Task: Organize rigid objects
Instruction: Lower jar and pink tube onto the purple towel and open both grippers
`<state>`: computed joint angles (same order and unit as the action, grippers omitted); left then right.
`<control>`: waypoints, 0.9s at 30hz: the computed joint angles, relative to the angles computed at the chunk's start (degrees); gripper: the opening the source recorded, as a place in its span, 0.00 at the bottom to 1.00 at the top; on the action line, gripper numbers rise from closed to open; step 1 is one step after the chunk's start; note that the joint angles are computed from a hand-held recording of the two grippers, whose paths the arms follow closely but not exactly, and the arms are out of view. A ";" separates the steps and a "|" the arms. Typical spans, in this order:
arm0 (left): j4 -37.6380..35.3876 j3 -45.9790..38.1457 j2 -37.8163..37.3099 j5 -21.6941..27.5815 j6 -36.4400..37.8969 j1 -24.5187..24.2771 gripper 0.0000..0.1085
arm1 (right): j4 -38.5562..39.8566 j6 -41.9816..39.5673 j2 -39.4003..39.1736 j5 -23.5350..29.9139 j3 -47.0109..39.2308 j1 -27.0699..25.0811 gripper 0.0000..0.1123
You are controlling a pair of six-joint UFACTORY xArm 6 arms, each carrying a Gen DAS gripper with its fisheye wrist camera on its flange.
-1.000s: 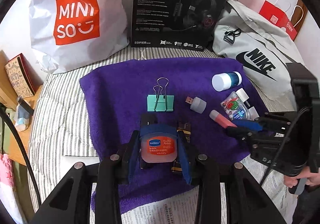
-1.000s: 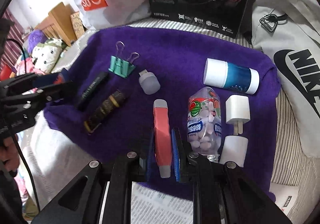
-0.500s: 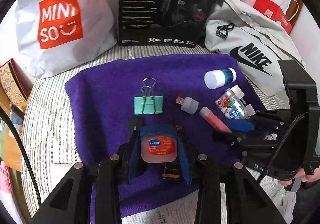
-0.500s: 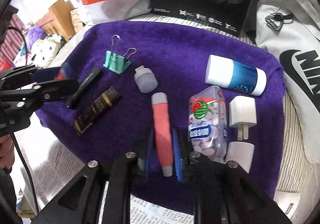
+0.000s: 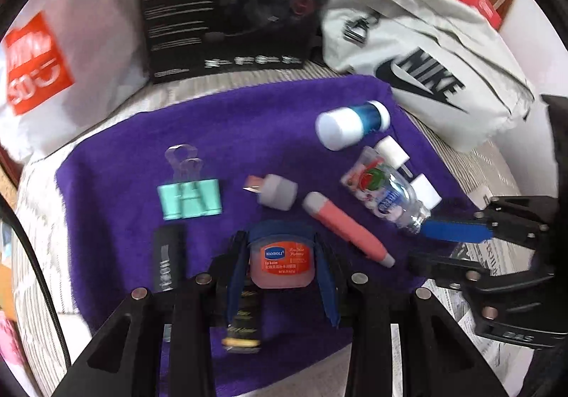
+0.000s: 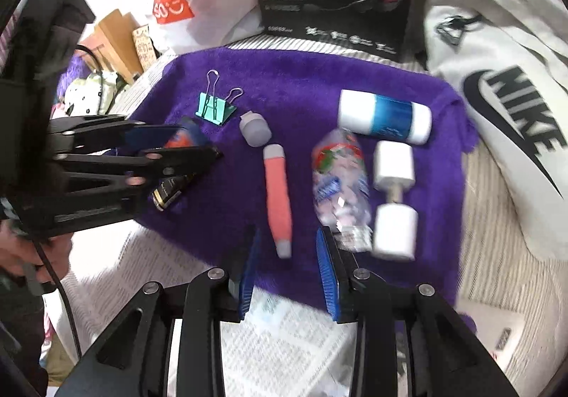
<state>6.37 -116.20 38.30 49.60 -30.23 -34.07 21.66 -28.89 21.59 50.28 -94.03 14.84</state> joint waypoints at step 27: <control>4.56 -11.38 7.85 7.17 1.85 -3.02 0.46 | 7.74 -0.53 -19.32 -7.61 22.63 -5.51 0.31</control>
